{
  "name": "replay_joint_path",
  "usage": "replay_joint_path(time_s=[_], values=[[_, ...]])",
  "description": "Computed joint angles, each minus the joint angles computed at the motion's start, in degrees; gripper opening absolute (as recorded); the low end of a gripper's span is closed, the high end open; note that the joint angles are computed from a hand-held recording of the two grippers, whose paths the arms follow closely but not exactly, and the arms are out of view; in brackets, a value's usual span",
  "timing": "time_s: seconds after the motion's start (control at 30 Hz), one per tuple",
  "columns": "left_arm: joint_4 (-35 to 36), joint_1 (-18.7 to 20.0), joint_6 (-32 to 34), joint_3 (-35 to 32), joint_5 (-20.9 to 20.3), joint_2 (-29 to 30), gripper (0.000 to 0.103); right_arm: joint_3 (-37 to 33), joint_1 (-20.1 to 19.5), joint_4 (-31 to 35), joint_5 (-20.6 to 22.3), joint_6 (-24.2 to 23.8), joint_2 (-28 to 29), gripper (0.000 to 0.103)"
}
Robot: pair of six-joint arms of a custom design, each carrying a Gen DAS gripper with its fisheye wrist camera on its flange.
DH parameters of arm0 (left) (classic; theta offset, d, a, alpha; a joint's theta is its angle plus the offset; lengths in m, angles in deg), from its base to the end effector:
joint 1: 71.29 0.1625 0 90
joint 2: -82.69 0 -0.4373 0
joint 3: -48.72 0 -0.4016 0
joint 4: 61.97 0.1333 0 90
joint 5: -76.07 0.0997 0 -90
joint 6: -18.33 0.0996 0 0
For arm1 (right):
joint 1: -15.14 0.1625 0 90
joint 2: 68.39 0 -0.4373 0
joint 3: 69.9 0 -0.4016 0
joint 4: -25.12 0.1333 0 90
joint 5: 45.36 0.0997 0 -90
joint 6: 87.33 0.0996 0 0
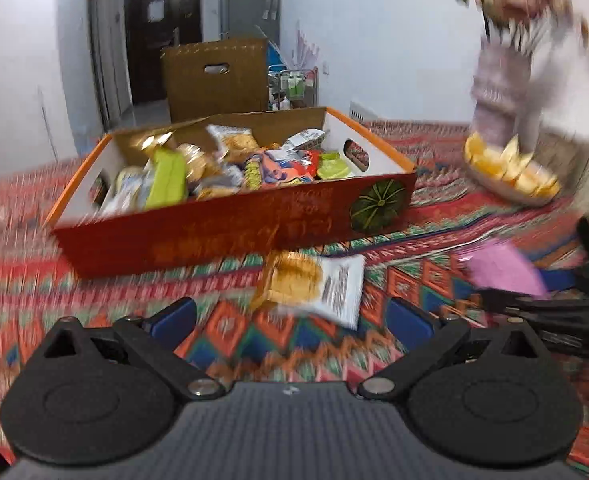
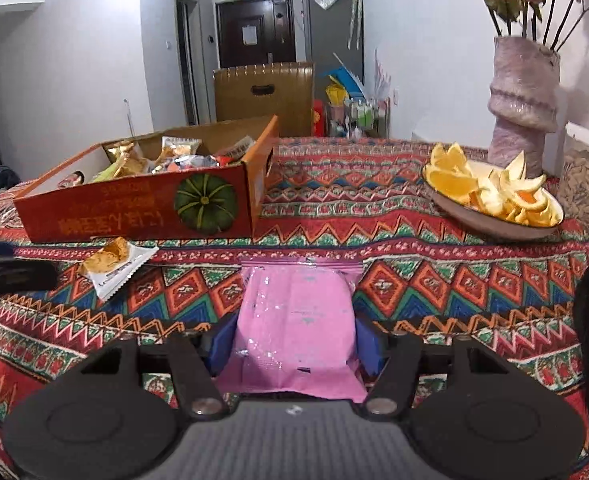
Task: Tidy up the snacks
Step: 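Grasp a pink packet with the right tool while the left tool grasps a cracker packet, then carry the pink and cracker packets into the box and open both tools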
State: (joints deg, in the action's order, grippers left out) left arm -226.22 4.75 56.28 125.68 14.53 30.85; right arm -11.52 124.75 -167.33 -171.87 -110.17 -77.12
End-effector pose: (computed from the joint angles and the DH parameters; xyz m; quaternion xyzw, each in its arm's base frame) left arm -0.0092 -0.7863 0.3540 0.2940 0.8374 -0.3477 0.3024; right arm 0.3437 -0.7441 -0.0462 0.1781 -0.8434 0.4142 0.2924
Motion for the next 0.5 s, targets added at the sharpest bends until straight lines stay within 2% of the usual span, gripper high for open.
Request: replay_joint_path(time_s=[0.1,0.23,0.27,0.3,0.37,0.43,0.5], values=[[0.6,0.4,4.6,-4.7,0.8,4.6,0.103,3.4,-0.4,-3.1,3.6,0.6,-1.7,0.061],[4.2,0.9,1.8,-10.0,2.9,8.6,0.102,4.8,-0.3,-4.0,4.2,-0.3,-2.2,0.061],[5.2,1.3,0.5,-10.5,1.7,8.7,0.1,4.9,-0.2,-4.4,4.1,-0.6,-2.1,0.061],[6.8,1.6,-0.9,-10.8,0.3,8.5,0.095,5.2,-0.2,-4.8,4.6,-0.7,-2.3,0.061],[6.7,1.8,-1.3,-9.9,-1.5,7.6,0.066,6.0,-0.4,-4.9,5.8,0.2,-2.9,0.061],[6.9,1.6,-1.7,-8.8,-1.6,6.7,0.059,6.0,-0.6,-4.2,5.7,1.2,-3.0,0.061],[7.7,1.5,-3.2,-7.4,-1.8,5.4,0.056,5.9,-0.7,-3.4,5.5,1.8,-3.0,0.061]])
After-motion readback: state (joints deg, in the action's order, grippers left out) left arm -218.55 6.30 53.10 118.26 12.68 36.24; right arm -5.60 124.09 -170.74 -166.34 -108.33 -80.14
